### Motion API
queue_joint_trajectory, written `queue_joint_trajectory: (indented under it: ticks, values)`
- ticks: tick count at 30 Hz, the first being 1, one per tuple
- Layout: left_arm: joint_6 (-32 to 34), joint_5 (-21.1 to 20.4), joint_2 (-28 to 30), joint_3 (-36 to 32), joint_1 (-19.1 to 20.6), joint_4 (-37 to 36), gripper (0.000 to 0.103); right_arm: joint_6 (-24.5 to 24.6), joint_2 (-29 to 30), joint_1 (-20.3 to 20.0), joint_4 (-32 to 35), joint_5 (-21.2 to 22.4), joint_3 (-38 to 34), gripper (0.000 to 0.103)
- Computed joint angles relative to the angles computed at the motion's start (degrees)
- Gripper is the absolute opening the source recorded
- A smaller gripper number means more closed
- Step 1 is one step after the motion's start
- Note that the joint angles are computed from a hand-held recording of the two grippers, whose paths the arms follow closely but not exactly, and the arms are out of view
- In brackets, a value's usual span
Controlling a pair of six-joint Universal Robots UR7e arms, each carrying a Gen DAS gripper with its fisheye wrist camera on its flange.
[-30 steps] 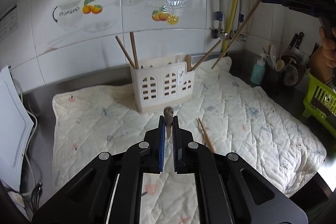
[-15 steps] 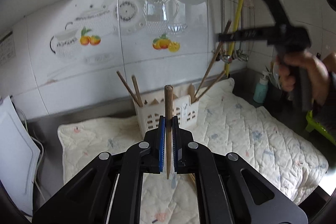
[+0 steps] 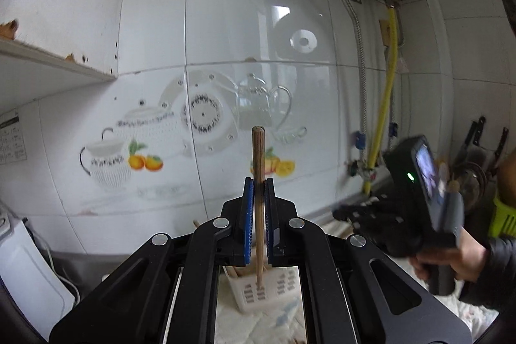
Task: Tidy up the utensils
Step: 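Open both grippers to release the chopsticks and withdraw over the mat, then grasp a chopstick with the right gripper while the left gripper approaches the pile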
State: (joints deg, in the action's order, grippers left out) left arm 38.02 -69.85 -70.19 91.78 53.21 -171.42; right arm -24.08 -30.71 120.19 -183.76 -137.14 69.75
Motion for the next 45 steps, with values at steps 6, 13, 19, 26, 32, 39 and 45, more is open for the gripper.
queue_joint_trajectory:
  ticks: [6,13,19,26,32,39,45]
  values:
    - [-1.6,-0.4,5.4,-6.3,0.9,-0.9,0.005,-3.5,-1.2,0.5,-4.3,0.9,2.8,0.02]
    - [-2.7,-0.6,10.2,-10.6,2.8,-1.9,0.005,-5.2,-2.8,1.4,-7.5,2.9,7.0,0.024]
    - [-5.1,0.1,11.8,-11.8,4.5,-0.4,0.005,-4.7,-4.1,2.1,-9.3,4.1,11.1,0.026]
    - [-6.3,0.0,11.3,-11.4,5.3,2.4,0.011,0.3,-5.3,3.0,-11.6,2.7,18.9,0.026]
    - [-5.9,-1.1,9.0,-8.4,4.7,1.1,0.038,8.3,-6.1,3.5,-11.7,0.9,26.6,0.026]
    - [-5.6,-2.5,3.1,-1.7,4.0,-1.3,0.057,22.1,-5.2,4.1,-10.8,1.3,34.6,0.023]
    - [-5.9,-1.8,-2.6,4.8,4.3,-2.7,0.069,33.5,-3.5,4.0,-10.5,4.8,38.2,0.017]
